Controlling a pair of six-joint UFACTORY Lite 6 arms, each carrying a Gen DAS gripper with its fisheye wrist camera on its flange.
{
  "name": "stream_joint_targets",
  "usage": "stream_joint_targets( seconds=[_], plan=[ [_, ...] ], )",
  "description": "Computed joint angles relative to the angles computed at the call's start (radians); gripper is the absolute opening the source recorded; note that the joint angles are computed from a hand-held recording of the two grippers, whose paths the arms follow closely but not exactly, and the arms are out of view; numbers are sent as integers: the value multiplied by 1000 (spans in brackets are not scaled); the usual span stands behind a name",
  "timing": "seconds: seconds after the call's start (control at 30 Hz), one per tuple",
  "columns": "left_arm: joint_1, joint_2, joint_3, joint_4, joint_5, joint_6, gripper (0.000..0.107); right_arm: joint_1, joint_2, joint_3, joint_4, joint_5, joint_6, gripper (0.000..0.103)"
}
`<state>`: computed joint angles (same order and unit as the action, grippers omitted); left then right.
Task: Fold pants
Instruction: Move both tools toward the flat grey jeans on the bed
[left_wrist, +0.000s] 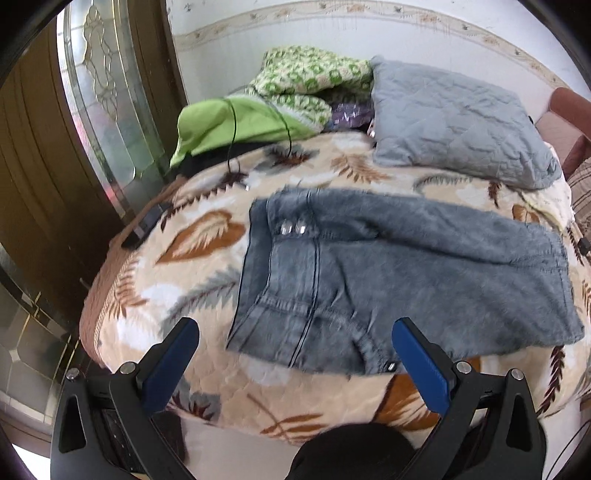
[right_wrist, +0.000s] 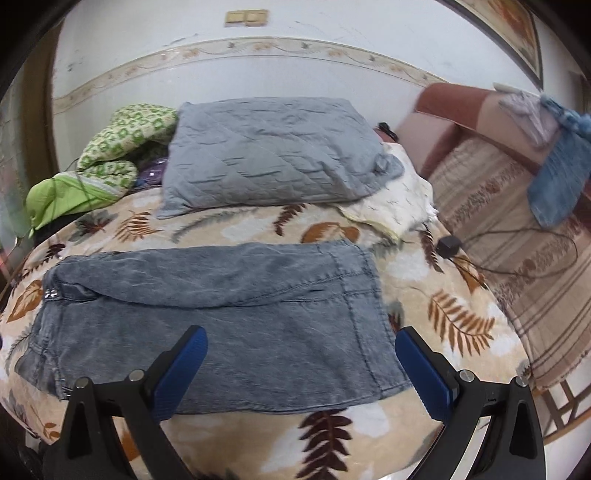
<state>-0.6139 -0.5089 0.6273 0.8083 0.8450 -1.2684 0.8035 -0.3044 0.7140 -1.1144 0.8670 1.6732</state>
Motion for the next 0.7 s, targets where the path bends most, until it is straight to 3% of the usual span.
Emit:
stream_joint_targets(
  seconds=[0.27,0.37,0.5,0.6,0.7],
  plan=[
    [322,39,29,-98,-158,242,103,-193,-65,-67,28,-132,-90,103],
    [495,147,130,-207,-258,421,103,-287,-56,-63,43,-207,-149,103],
    [620,341,295,-329,-306,589,103,-418,-3,-38,79,-315,-244,103],
    [651,420,374,-349,-294,612,103,-511,39,-11,129,-379,-328,103],
    [621,398,342,-243,-316,489,103,-552,59,-1,135,-401,-341,103]
  ],
)
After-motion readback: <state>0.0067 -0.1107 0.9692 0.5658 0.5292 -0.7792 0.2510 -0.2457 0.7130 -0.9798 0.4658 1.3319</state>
